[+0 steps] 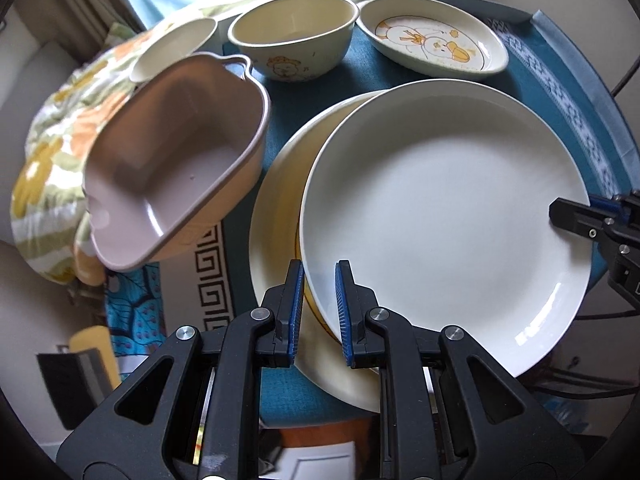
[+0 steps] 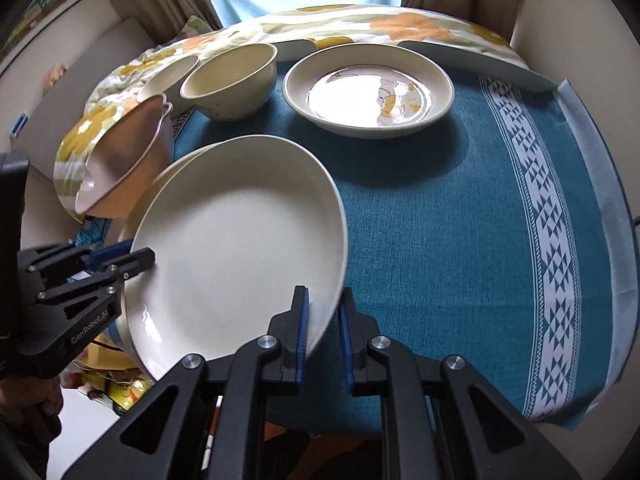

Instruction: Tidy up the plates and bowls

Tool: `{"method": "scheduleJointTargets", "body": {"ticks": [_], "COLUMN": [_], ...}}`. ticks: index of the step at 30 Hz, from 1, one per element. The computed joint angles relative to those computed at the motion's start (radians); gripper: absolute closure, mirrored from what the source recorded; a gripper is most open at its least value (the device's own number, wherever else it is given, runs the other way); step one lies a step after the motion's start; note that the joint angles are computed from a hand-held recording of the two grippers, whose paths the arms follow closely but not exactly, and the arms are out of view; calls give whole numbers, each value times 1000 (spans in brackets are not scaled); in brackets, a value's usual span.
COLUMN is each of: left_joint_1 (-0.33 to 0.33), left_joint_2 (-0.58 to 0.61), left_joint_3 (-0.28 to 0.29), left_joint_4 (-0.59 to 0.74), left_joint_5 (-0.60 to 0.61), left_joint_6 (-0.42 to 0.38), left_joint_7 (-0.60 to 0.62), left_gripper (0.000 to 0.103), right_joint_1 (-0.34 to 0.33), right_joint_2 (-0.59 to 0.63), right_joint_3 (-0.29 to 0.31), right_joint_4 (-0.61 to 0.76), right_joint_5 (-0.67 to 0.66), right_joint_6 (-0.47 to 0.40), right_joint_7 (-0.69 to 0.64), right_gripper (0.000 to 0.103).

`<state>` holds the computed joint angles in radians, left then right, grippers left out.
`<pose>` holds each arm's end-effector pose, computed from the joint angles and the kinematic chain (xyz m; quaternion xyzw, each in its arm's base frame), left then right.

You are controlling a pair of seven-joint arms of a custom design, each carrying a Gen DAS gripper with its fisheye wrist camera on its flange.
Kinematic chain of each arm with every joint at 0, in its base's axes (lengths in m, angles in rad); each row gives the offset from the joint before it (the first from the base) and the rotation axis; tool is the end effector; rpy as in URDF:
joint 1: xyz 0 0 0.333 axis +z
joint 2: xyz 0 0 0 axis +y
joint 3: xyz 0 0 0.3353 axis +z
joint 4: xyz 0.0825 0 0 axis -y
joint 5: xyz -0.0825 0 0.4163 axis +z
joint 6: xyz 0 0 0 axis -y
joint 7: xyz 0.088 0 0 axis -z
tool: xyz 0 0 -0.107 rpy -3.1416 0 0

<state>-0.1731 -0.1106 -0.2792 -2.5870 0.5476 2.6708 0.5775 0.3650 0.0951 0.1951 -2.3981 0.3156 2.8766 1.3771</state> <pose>0.4169 -0.2181 0.3056 -0.7196 0.6701 -0.0776 0.1648 0.4758 0.2775 0.3096 -0.8320 0.5161 -0.0419 0.1991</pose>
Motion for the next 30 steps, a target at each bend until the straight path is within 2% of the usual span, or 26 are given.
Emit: {"method": "scheduleJointTargets", "body": {"ticks": [7,14,22,25,30], "left_joint_1": [-22,-49,-75,-71,-65], "left_joint_2": [14,9,14,0,-12], "left_joint_3": [-24,-23,-23,-12,-8], "left_joint_4": [39,41,53,37,31], "left_joint_5": [140,190,235,221,183], "left_joint_6": [-122,-172,-239,-206,-192], "left_joint_7": [-87,-129,-159,-155,-129], "left_gripper": [89,89,89,89,89], "right_joint_1": [26,39,21,34,15], "right_joint_2": [7,7,9,10,3], "right_joint_3": [-27,-42,-17,-29,-8], "right_joint_4": [1,-1,6,5,3], "right_joint_5": [-197,-370,-328,-376,-293], "right_joint_6": [11,14,8,13,5], "right_joint_7": [113,220,181,224,162], "right_gripper": [90,90,90,90,90]}}
